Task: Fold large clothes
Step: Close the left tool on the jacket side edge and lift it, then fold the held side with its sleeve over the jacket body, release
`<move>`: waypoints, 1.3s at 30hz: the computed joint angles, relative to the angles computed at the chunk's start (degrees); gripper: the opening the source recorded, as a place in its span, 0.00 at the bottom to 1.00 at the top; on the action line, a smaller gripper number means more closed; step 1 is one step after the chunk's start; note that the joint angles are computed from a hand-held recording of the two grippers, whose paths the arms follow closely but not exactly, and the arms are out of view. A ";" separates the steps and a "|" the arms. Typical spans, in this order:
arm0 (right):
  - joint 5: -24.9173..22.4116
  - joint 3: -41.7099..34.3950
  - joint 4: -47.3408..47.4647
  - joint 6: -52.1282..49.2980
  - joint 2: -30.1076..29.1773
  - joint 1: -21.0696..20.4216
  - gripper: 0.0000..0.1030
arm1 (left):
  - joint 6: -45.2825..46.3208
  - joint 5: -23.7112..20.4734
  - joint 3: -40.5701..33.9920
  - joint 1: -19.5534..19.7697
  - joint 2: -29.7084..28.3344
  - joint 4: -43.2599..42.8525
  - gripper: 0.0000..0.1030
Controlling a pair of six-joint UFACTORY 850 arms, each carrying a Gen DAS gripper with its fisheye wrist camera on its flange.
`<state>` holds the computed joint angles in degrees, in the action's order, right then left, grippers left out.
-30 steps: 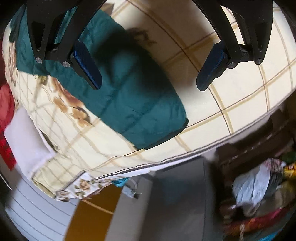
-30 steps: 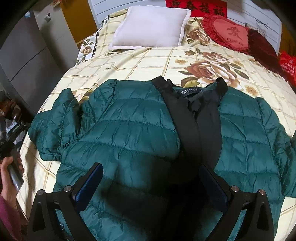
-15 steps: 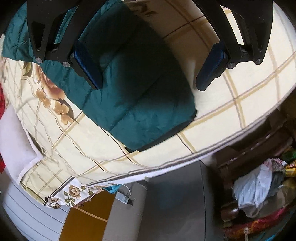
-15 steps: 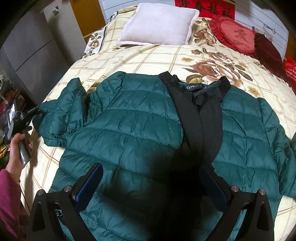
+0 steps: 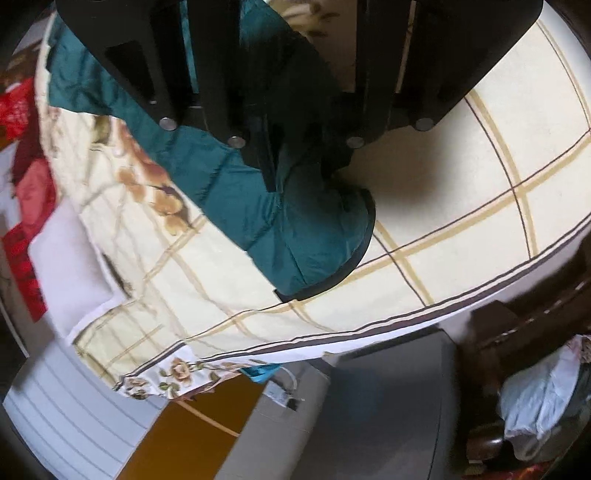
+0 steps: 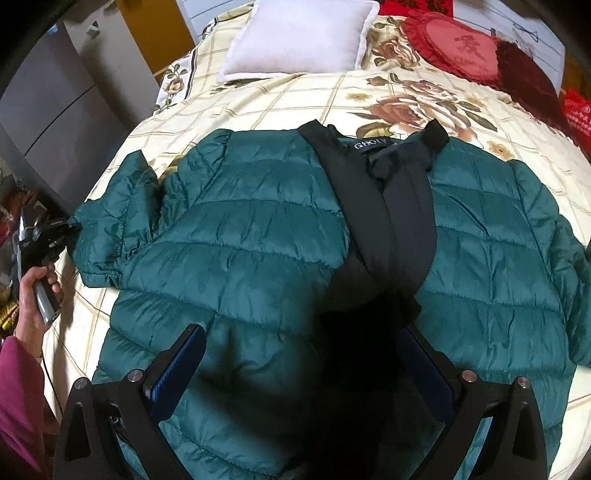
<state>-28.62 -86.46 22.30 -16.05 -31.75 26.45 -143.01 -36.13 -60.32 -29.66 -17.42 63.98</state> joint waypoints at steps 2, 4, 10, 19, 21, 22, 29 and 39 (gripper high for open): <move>0.30 0.34 -0.45 0.13 0.38 0.00 1.00 | -3.53 1.11 1.21 -0.50 1.34 3.28 0.15; 0.82 0.96 -0.67 0.16 1.03 -0.02 1.00 | -7.24 2.23 2.45 -1.11 2.86 6.46 0.14; 1.46 2.37 -1.12 1.36 2.49 -0.14 1.00 | -4.48 0.17 1.50 -4.31 4.87 6.22 0.14; 2.62 4.10 -9.11 7.91 4.21 -0.23 1.00 | 6.42 -6.78 -4.82 -10.31 3.25 -0.06 0.14; 2.93 4.43 -11.31 9.92 4.37 -0.55 1.00 | 7.19 -7.37 -5.93 -11.45 2.87 -0.10 0.14; 3.02 4.58 -12.52 11.06 4.43 -0.70 1.00 | 7.54 -7.81 -6.36 -11.99 2.73 -0.21 0.14; 2.89 5.60 -21.57 19.68 4.73 -2.53 1.00 | 12.49 -10.46 -11.89 -15.25 0.43 -1.63 0.14; 3.44 9.73 -24.72 20.03 7.91 -4.44 1.00 | 19.55 -11.86 -20.30 -18.32 -4.57 -4.97 0.14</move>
<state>-25.18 -76.73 -2.42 3.99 -23.84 22.01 -123.46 -47.99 -80.62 -47.98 -21.99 59.01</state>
